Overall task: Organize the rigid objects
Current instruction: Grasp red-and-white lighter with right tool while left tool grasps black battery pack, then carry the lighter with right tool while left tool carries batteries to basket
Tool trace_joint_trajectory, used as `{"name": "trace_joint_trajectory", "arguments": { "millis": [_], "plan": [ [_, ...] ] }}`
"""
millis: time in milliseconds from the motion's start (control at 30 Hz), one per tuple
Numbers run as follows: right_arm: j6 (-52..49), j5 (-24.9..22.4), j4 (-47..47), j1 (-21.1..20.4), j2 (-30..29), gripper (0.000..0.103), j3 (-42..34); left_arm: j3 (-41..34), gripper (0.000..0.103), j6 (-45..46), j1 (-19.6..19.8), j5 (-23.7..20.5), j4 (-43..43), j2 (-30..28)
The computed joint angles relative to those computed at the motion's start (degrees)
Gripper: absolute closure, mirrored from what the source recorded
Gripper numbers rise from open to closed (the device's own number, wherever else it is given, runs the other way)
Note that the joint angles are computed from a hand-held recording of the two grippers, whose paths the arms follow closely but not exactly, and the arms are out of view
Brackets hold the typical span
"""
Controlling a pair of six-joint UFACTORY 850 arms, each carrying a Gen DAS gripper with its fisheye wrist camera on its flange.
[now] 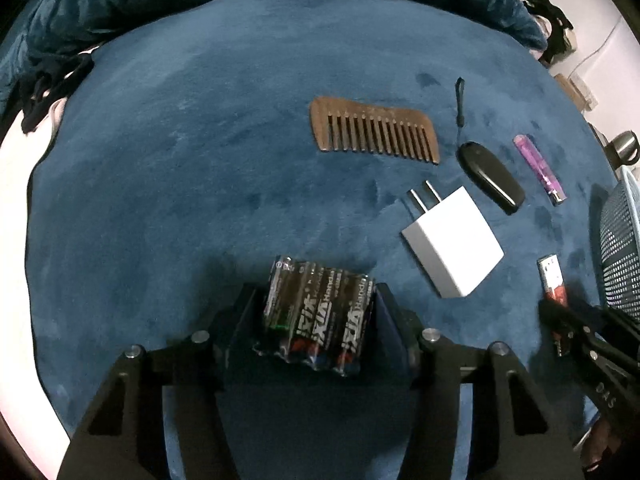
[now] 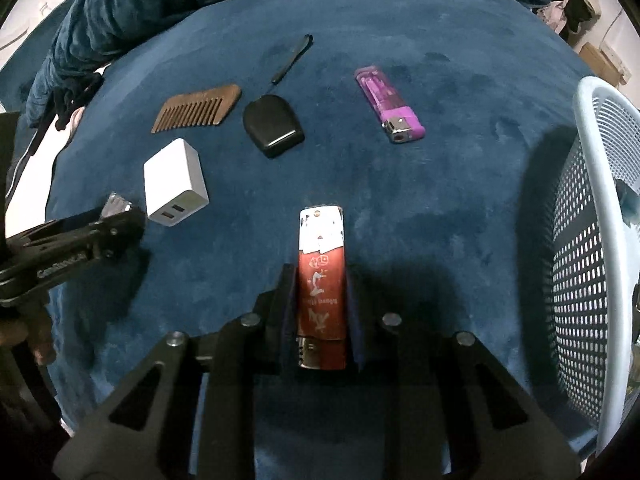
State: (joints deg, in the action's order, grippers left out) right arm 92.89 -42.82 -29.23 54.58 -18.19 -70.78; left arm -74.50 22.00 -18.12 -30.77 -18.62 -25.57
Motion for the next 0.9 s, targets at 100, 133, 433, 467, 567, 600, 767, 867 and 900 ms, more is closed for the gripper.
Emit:
{"name": "trace_joint_trajectory", "arguments": {
  "millis": [100, 133, 433, 467, 567, 600, 767, 867, 900],
  "plan": [
    [1.5, 0.8, -1.1, 0.3, 1.2, 0.08, 1.1, 1.5, 0.045, -0.1, 0.3, 0.1, -0.8, 1.3],
    [2.1, 0.8, -1.5, 0.5, 1.4, 0.08, 1.3, 2.0, 0.045, 0.0, 0.5, -0.1, -1.4, 1.7],
    [6.0, 0.1, -5.3, 2.6, 4.0, 0.08, 2.7, 8.3, 0.045, 1.3, 1.2, -0.3, -2.5, 7.5],
    [6.7, 0.0, -5.9, 3.0, 4.4, 0.08, 2.9, 9.0, 0.045, 1.0, 1.1, -0.1, -2.3, 8.2],
    [8.1, -0.3, -7.0, 3.8, 5.2, 0.08, 3.2, 10.6, 0.045, 0.1, 0.7, 0.4, -2.1, 9.9],
    [8.5, -0.5, -7.4, 4.1, 5.5, 0.08, 3.3, 11.1, 0.045, -0.1, 0.8, 0.4, -2.1, 10.5],
    [10.6, -2.2, -9.4, 5.5, 7.1, 0.08, 3.6, 12.9, 0.045, -1.0, 0.2, 0.7, -1.8, 13.4],
    [12.4, -3.3, -10.9, 6.1, 8.1, 0.08, 3.8, 13.7, 0.045, -0.3, 0.0, 0.7, -2.3, 15.6],
    [13.1, -3.7, -11.4, 6.5, 8.6, 0.08, 4.1, 13.8, 0.045, -0.1, -0.1, 0.7, -2.4, 16.2]
  ]
}}
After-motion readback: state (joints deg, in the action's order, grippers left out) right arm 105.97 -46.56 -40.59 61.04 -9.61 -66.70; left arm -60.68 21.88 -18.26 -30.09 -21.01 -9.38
